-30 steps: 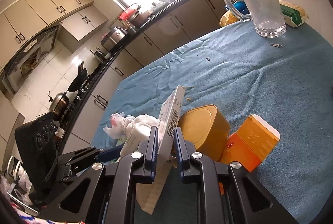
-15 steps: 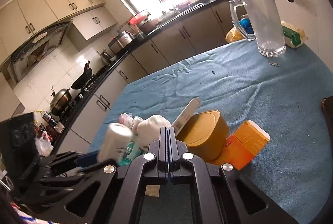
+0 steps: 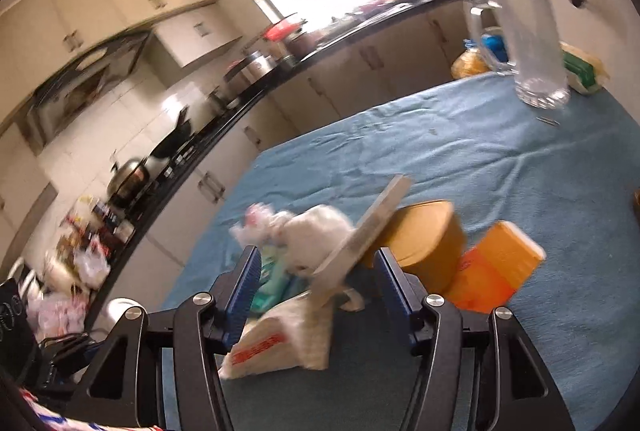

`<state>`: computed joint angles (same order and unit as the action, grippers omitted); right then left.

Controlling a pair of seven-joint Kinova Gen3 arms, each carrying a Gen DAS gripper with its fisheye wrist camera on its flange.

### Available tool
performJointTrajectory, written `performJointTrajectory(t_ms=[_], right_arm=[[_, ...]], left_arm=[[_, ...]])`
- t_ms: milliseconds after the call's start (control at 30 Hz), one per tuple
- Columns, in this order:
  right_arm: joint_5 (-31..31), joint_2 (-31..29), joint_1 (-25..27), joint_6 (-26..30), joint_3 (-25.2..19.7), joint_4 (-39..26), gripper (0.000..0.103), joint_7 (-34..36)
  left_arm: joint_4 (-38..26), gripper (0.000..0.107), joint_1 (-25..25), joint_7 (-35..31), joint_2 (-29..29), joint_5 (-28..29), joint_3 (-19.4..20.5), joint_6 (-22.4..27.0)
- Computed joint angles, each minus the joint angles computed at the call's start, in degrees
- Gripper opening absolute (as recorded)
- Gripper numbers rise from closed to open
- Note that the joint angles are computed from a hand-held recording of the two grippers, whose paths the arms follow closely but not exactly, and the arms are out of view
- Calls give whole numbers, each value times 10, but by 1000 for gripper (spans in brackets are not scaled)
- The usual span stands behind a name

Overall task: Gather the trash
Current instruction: 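Lift the white tube and white paper bag and carry them to the red basket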

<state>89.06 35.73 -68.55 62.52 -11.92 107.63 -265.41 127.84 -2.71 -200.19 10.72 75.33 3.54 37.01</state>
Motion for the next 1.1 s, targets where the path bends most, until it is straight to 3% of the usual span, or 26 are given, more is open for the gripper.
performJointTrajectory(t_ms=[167,367,467,600,767,833,867,900,1100], right_arm=[[-27,3,7,-36,-3,-48,64,79],[-97,22,2,-67,12,-89,64,110],[-88,23,1,-116,38,-72,64,65],[-47,29,4,-143,52,-52,64,-9],[-33,42,15,-154,46,-69,64,-18],[-35,44,19,-162,45,-78,53,-5],[-36,45,19,-164,45,-81,30,-3],[-34,46,20,-171,46,-84,21,-3],[-57,47,-10,-142,50,-93,20,-2]], left_arm=[[30,33,-30,-31,-12,27,-24,13],[52,33,-80,-71,-24,33,-60,57],[55,33,-105,-70,-24,23,-75,79],[62,33,-139,-75,-28,17,-91,102],[64,33,-162,-66,-34,12,-100,122],[69,33,-170,-69,-41,13,-104,127],[72,33,-173,-73,-44,13,-106,130],[73,33,-175,-74,-45,12,-107,132],[77,33,-194,-80,-40,4,-117,146]])
